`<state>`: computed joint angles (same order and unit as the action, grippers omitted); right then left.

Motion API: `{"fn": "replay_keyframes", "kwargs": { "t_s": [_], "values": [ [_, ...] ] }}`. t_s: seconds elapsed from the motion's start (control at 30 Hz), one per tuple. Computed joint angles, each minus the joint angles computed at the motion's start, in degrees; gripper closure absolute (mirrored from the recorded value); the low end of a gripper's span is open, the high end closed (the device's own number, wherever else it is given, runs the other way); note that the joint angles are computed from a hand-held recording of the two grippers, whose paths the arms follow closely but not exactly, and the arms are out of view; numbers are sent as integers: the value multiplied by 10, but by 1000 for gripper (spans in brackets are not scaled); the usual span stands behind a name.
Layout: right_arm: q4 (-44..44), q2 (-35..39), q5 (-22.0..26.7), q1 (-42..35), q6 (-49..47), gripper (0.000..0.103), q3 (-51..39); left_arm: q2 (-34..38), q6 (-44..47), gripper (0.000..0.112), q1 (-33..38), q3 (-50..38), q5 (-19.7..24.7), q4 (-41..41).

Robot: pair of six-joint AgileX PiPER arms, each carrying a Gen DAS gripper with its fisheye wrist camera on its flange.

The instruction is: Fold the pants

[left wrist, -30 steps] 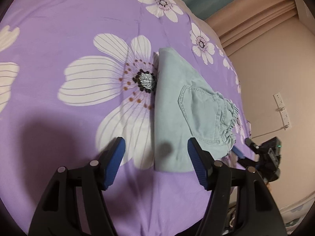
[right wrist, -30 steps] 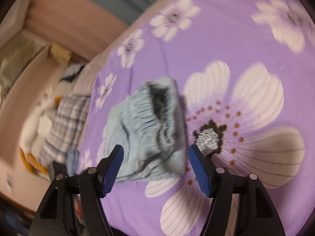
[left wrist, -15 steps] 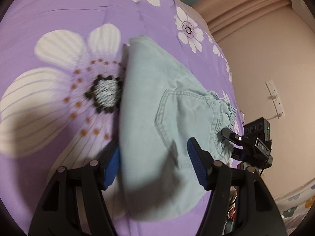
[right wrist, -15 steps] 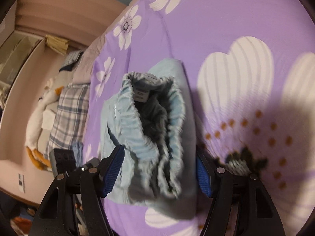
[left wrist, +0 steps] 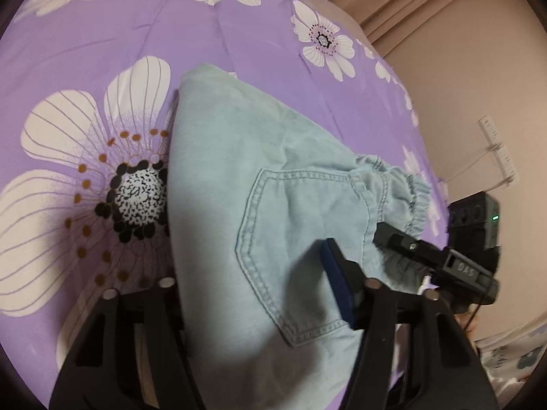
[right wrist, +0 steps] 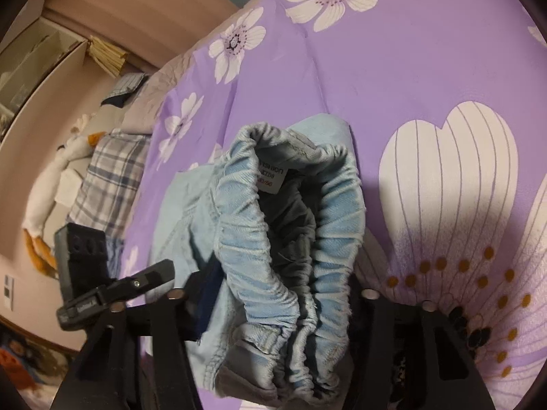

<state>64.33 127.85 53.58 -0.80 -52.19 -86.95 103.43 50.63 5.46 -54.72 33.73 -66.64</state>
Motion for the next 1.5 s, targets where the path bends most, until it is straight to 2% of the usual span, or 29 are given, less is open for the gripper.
{"fn": "replay_keyframes", "kwargs": {
  "t_s": [0.13, 0.23, 0.4, 0.6, 1.03, 1.37, 1.5],
  "values": [
    [18, -33, -35, 8, -28, 59, 44, -21, -37, 71, -23, 7, -35, 38],
    [23, -62, -65, 18, -42, 61, 73, -43, -61, 74, -41, 18, -61, 74],
    [32, -114, -96, 29, -70, 62, 123, -85, -104, 74, -66, 44, -88, 120],
    [49, -161, -116, 32, -106, 62, 177, -141, -211, 74, -99, 70, -105, 219],
    [61, -240, -115, 45, -163, 62, 246, -283, -323, 74, -100, 148, -85, 296],
    [67, -292, -124, 75, -186, 62, 266, -374, -409, 74, -93, 171, -65, 374],
    [67, -303, -123, 83, -190, 62, 269, -396, -419, 74, -83, 172, -54, 382]
  ]
}}
